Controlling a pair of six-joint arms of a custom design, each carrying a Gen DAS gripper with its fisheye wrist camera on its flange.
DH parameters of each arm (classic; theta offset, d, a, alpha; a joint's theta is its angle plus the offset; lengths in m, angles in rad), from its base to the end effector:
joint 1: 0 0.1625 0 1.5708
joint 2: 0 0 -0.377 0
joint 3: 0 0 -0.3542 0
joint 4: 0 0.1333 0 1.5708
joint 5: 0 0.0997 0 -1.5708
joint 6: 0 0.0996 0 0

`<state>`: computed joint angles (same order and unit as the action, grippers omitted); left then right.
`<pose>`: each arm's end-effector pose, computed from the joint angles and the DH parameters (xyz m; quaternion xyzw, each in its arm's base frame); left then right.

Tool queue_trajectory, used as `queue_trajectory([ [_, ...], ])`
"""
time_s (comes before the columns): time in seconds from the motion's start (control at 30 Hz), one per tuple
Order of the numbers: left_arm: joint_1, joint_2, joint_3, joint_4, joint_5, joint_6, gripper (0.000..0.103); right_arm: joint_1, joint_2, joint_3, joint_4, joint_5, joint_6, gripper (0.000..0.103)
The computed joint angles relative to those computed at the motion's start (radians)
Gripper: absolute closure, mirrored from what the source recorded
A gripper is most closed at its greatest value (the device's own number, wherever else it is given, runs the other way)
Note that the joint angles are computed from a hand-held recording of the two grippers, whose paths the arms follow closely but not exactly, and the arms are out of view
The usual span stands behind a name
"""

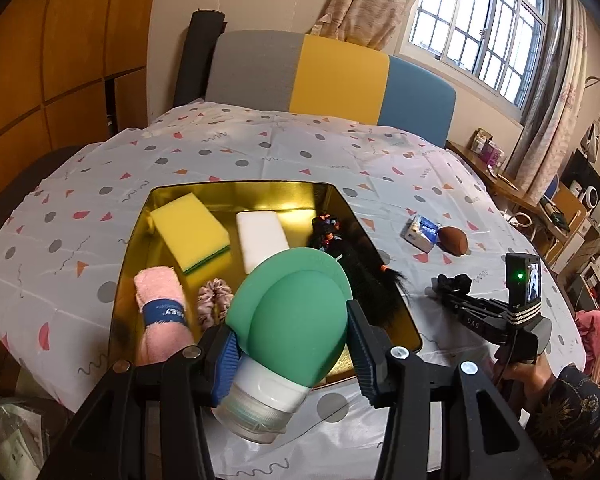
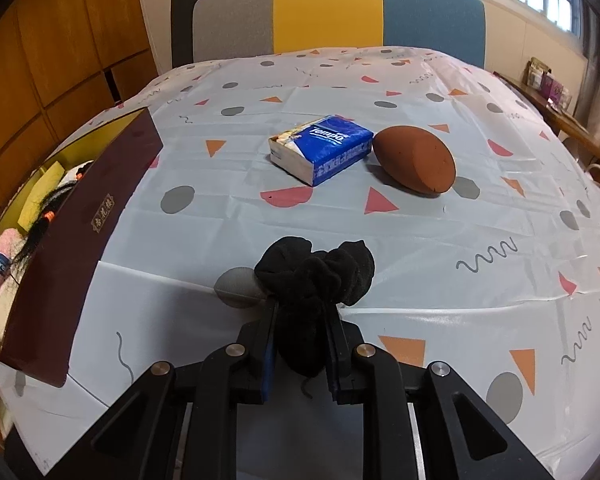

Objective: Organize soft objects
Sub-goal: 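Move the held bottle over the gold tray with the left tool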

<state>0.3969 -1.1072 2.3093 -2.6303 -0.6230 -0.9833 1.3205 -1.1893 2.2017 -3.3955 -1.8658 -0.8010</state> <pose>-0.2738 -0.3470 0.0976 0.1168 0.8804 -0.3712 0.2710 -0.0143 -0.4771 0.2188 0.1912 -0.8902 0.2703 0.3129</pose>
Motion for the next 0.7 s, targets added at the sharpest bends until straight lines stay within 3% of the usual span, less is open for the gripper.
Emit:
queue_trajectory([
  [0.37,-0.012,-0.024,0.031,0.051,-0.002,-0.066,0.054,-0.002,0.017,0.019,-0.076,0.0,-0.033,0.083],
  [0.7,-0.003,-0.055,0.066,0.046,-0.026,-0.096,0.054,-0.005,0.015,0.021,-0.077,0.006,-0.033,0.083],
])
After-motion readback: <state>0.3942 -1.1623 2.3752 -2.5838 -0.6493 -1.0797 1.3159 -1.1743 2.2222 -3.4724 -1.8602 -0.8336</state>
